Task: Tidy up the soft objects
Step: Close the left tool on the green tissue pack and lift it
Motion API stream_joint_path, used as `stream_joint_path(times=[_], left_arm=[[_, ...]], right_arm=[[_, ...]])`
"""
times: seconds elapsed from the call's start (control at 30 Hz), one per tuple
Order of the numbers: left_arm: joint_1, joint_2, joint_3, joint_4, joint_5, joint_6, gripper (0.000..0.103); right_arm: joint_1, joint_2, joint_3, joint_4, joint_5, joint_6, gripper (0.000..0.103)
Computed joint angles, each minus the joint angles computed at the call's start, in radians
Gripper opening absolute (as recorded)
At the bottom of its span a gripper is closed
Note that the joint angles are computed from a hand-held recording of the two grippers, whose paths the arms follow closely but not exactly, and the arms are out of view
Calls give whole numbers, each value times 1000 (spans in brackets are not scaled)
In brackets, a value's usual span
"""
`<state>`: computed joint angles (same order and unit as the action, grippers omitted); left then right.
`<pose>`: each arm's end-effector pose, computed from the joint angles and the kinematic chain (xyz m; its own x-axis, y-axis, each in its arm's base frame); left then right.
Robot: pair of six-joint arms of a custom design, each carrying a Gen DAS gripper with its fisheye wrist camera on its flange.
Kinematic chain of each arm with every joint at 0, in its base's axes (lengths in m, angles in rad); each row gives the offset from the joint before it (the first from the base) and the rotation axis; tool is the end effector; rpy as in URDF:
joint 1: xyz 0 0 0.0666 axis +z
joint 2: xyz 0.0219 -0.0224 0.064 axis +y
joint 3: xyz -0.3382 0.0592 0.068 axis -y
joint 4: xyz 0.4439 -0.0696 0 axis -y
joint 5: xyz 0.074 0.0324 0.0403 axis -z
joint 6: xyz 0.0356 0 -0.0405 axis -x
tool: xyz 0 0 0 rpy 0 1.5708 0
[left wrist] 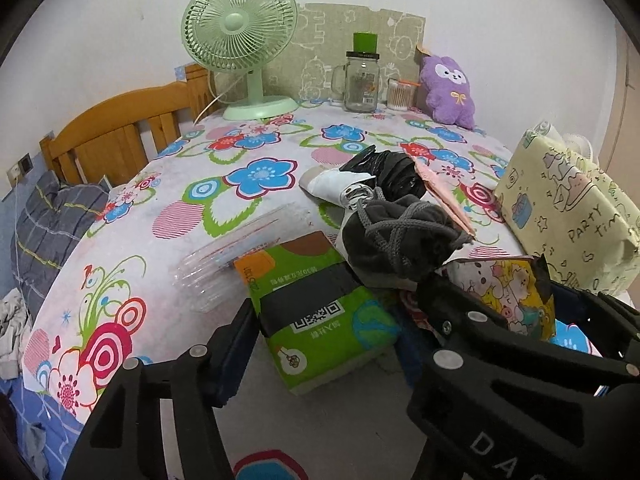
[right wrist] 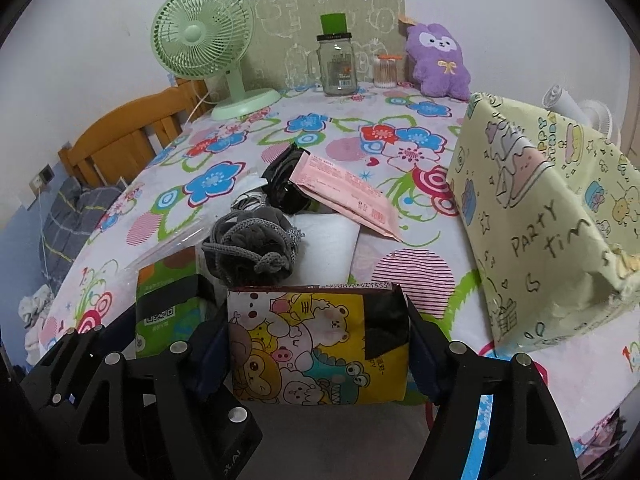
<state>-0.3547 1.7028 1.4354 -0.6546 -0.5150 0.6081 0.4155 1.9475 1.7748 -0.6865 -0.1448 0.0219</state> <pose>0.5923 -0.2011 0.2558 -0.6265 -0.2982 -0.7201 -0.4079 0.9128 -0.0231 0.6550 0.2942 0.2609 -0.6821 -0.3246 -0.6553 -0.5007 0.8604 0.0950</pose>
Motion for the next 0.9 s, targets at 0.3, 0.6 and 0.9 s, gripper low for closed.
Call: stream_joint_path(times=[0.3, 0.6, 0.9], left_arm=[[-19, -37, -20, 2, -44, 10, 66], [-36, -60, -19, -3, -78, 8, 66], [-49, -91, 2, -7, -110, -14, 66]], right_arm=[[-4, -66, -69, 49, -12, -2, 77], [-11, -109, -101, 76, -24, -7, 77], [-19, -158, -108, 89, -33, -12, 77]])
